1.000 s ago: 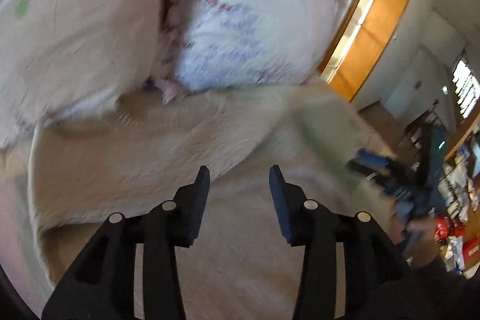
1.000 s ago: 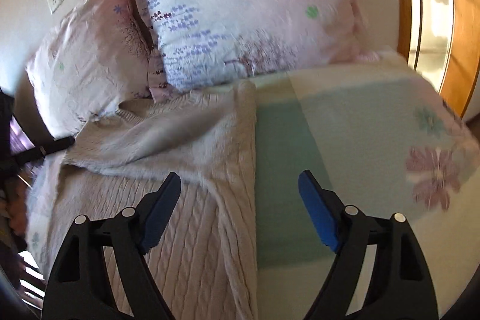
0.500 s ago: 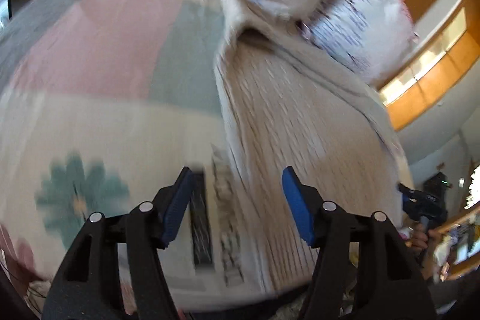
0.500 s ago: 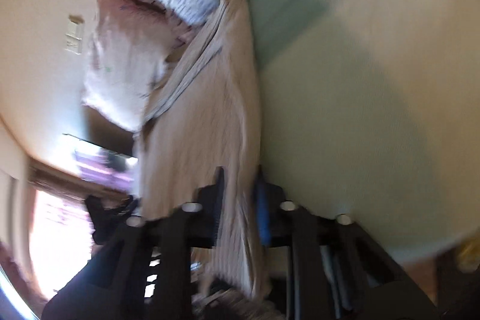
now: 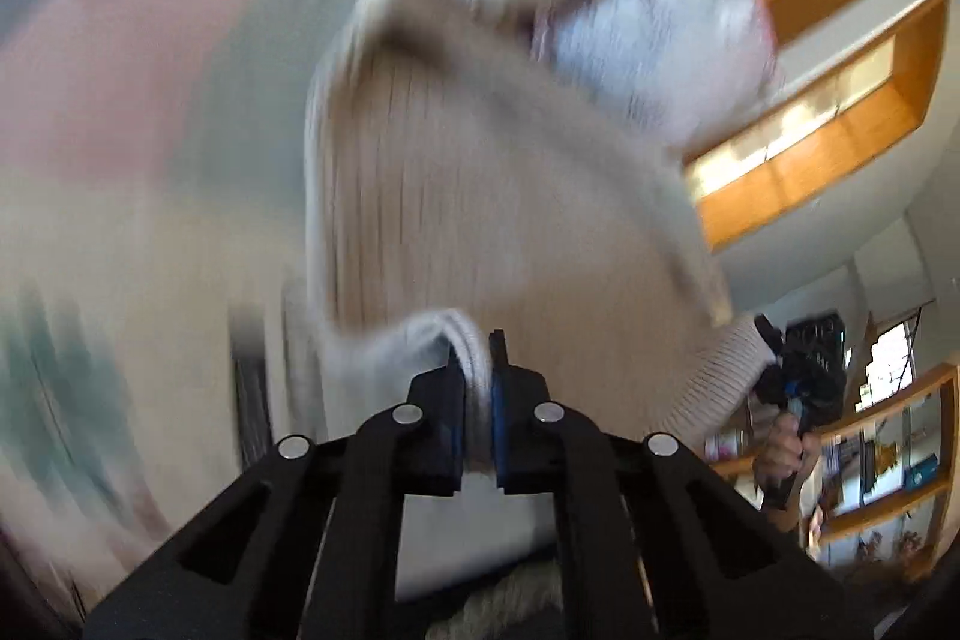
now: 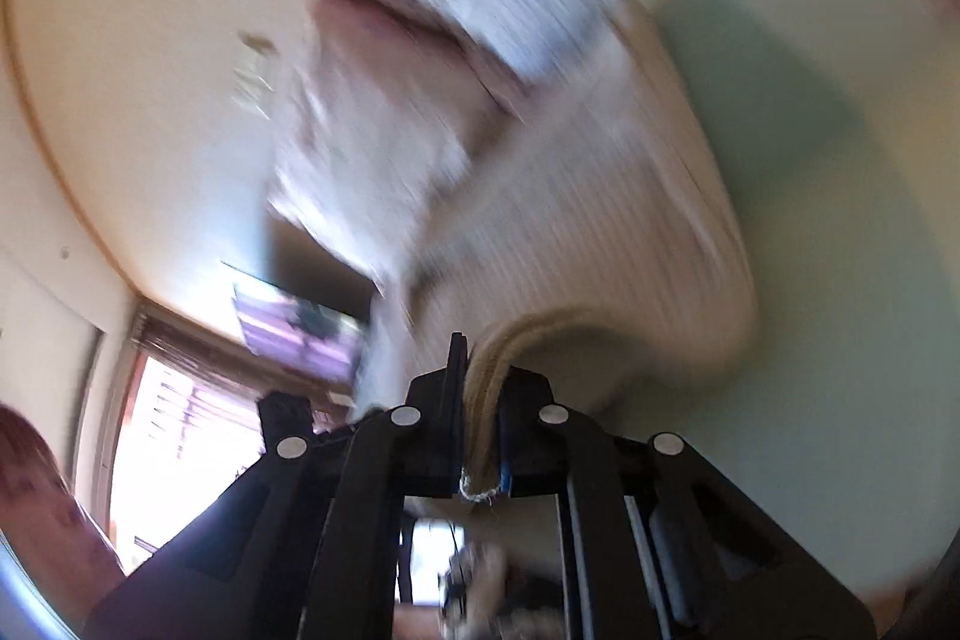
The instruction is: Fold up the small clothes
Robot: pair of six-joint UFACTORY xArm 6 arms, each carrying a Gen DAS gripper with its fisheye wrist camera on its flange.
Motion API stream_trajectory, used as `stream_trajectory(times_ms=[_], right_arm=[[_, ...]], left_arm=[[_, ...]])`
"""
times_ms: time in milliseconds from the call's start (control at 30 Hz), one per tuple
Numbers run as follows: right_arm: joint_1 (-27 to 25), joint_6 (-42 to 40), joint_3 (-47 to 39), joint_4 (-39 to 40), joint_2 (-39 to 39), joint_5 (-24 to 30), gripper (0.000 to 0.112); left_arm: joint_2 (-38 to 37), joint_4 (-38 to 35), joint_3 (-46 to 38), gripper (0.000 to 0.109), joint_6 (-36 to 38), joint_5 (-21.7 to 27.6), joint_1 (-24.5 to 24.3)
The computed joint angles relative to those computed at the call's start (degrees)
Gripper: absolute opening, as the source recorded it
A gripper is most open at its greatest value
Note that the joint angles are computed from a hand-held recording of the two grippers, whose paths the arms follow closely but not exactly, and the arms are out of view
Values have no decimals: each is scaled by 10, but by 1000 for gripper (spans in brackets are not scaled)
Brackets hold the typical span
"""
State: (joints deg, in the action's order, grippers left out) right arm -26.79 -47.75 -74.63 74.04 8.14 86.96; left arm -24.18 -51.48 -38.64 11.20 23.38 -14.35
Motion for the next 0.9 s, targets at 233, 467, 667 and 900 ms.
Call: stream_trajectory(times_ms=[233, 467, 667, 900], right_arm=[[131, 101, -322, 72, 216, -213, 14], [181, 173, -358, -98, 272, -346, 51], [169, 158, -343, -95, 272, -305, 56], [144, 107, -306, -79, 247, -249, 60]], left_arm=[[283, 211, -335, 13, -146, -50, 88], [353, 248, -379, 75, -197, -12, 123], [373, 40, -371, 75, -37, 75, 129], [393, -130, -390, 21, 4, 72, 108]])
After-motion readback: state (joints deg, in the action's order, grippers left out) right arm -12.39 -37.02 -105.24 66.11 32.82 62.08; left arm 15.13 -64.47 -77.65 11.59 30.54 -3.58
